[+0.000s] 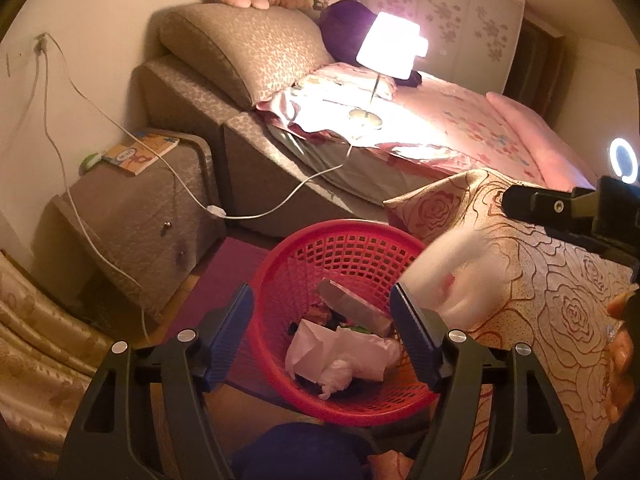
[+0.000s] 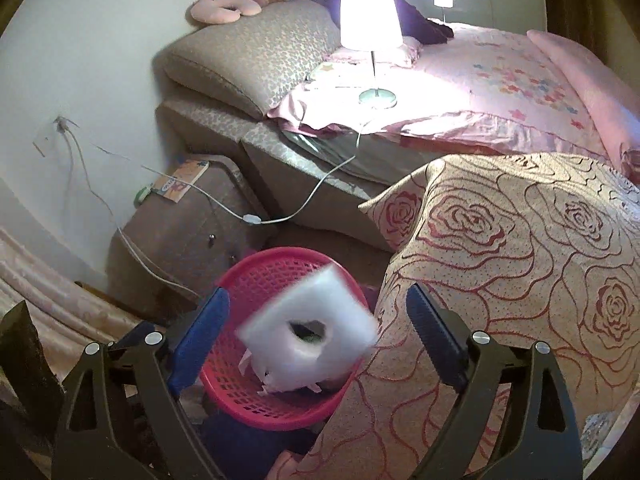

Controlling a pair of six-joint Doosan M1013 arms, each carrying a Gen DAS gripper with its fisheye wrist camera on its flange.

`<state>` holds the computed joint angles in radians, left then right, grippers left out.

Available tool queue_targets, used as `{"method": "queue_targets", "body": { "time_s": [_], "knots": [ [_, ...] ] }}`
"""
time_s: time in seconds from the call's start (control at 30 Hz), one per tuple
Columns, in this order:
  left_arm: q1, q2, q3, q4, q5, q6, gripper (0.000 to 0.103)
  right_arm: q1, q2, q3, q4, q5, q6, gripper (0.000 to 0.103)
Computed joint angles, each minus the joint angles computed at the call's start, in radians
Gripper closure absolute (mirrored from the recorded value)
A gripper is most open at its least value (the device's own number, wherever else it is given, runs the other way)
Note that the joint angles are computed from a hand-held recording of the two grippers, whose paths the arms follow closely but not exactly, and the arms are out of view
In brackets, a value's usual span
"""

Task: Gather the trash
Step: 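Open both grippers to drop the tissue and foam block into the wastebasket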

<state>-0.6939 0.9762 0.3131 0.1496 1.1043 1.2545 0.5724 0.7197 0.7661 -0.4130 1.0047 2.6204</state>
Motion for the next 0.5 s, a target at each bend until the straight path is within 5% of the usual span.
{"method": "queue_targets", "body": {
  "time_s": [0.5],
  "knots": [
    [-0.013, -0.086, 0.155, 0.055, -0.096, -0.035, 0.035, 0.030, -0.098, 0.165, -0.148, -0.020, 0.144, 0.016]
  ]
}}
